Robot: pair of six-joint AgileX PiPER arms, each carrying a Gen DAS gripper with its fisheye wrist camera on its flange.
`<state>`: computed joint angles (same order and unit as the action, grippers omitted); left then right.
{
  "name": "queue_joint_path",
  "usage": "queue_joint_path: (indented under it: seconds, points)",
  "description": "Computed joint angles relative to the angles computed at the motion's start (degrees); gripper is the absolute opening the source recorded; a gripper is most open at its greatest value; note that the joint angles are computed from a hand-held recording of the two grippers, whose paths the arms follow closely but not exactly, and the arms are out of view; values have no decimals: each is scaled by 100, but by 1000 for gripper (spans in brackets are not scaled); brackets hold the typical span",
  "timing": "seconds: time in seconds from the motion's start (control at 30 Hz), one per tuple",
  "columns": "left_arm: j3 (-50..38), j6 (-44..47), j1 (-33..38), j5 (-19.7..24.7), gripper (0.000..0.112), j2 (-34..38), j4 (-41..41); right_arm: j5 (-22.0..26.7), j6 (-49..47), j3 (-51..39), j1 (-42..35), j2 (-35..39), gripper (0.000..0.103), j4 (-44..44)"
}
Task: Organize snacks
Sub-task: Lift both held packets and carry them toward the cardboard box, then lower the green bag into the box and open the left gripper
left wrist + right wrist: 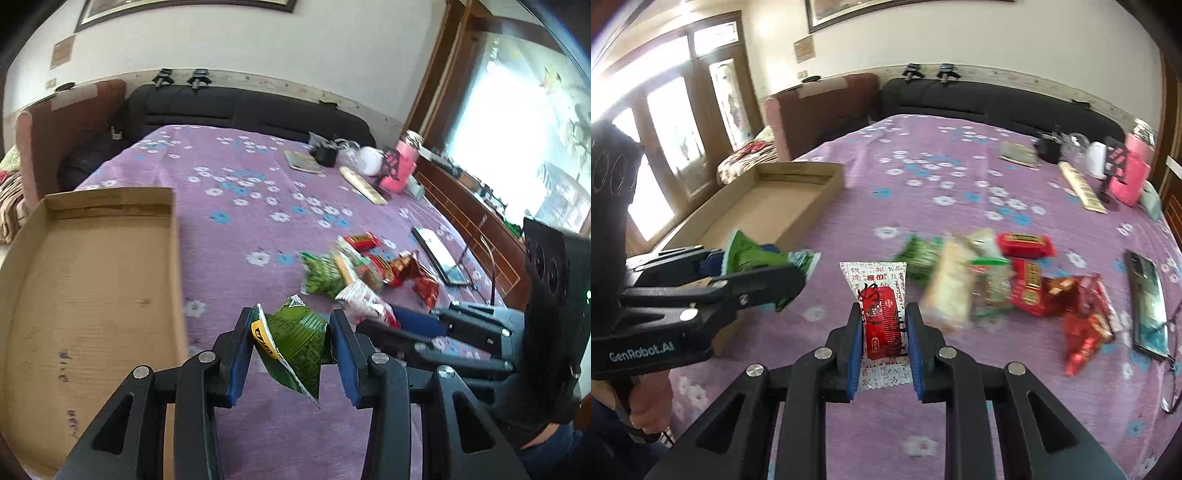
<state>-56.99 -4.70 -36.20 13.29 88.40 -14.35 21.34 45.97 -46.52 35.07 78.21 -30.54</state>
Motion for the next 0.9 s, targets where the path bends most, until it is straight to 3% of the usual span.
queue_joint_path:
  seconds: [0.27, 0.47, 0.73, 0.9]
  points:
    - [446, 1170, 778, -58, 44, -377, -1198, 101, 79, -701, 535, 515, 21, 101]
    - [824, 2286, 1459, -84, 44, -583, -2300, 136, -484, -1249, 662, 930, 21, 762]
    - [1190, 2945, 2123, -152, 44, -703, -2849, 163, -934, -1949, 899, 1578, 21, 1282]
    - [1315, 2833, 2339, -276, 44, -666, -2689, 194, -1305, -2359, 1049, 2025, 21, 1699]
